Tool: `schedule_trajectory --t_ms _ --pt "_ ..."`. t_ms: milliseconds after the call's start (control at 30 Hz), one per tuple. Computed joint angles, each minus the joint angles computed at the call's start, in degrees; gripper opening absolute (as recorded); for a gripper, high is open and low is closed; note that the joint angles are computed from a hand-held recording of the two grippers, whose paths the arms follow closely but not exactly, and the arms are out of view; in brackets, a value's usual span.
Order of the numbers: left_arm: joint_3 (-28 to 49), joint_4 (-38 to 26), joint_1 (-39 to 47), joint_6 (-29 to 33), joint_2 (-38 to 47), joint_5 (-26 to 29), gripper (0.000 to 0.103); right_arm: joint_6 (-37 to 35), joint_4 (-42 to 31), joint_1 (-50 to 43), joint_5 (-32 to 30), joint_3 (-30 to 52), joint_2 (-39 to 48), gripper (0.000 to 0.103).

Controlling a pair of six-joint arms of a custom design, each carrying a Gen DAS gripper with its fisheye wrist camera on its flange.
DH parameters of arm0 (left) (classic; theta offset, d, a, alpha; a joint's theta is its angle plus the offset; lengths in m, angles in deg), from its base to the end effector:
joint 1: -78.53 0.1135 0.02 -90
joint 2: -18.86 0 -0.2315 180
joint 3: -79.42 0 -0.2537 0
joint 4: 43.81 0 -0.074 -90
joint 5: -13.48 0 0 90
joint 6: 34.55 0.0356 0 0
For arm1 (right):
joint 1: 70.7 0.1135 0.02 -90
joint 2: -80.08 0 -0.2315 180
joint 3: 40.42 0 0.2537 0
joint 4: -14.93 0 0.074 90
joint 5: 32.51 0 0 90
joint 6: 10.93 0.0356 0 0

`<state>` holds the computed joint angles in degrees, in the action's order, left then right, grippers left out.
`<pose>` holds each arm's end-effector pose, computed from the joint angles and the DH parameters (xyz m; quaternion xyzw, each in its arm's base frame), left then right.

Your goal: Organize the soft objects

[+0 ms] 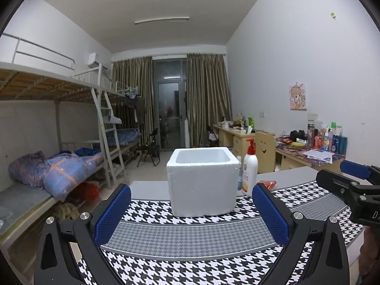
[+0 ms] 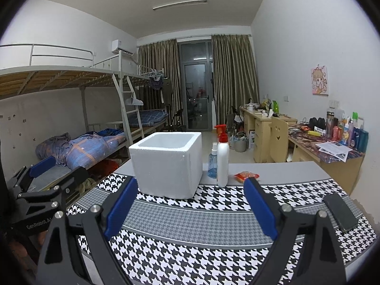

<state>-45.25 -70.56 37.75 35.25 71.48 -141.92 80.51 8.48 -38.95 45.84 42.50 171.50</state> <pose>0.1832 -0.1153 0.2733 -0.1633 0.7471 0.1581 0.6247 0.3209 0.2070 0.2793 -0.2659 0.7454 0.2502 0.5577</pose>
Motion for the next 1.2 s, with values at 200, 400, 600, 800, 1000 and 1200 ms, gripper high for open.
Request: schedule_trajectory --t_ms 200,400,600,800,1000,1200 --pt "-0.86 -0.77 0.21 -1.8 -0.03 1.95 0.102 -0.88 6.87 0.71 2.59 -5.96 -2.42 0.093" --pt "-2.07 -0.57 0.07 -2.77 0.02 2.73 0.102 -0.52 10.95 1.05 3.89 -9.15 -3.05 0.094" --pt "-2.86 -0.29 -1.02 -3.59 0.06 1.86 0.102 0.16 11.11 1.26 4.16 -9.11 -2.0 0.094" --pt "-4.04 -0.63 -1.16 -4.73 -0.64 1.73 0.102 1.18 12.34 1.55 4.77 -10.38 -1.64 0.094" --pt "-5.25 -0.07 -1.21 -5.77 -0.78 0.82 0.102 3.09 12.79 1.55 5.85 -10.87 -0.81 0.095" --pt "-5.17 -2.56 0.14 -7.36 -1.31 1.59 0.102 3.59 13.67 1.13 5.92 -12.36 -1.81 0.096"
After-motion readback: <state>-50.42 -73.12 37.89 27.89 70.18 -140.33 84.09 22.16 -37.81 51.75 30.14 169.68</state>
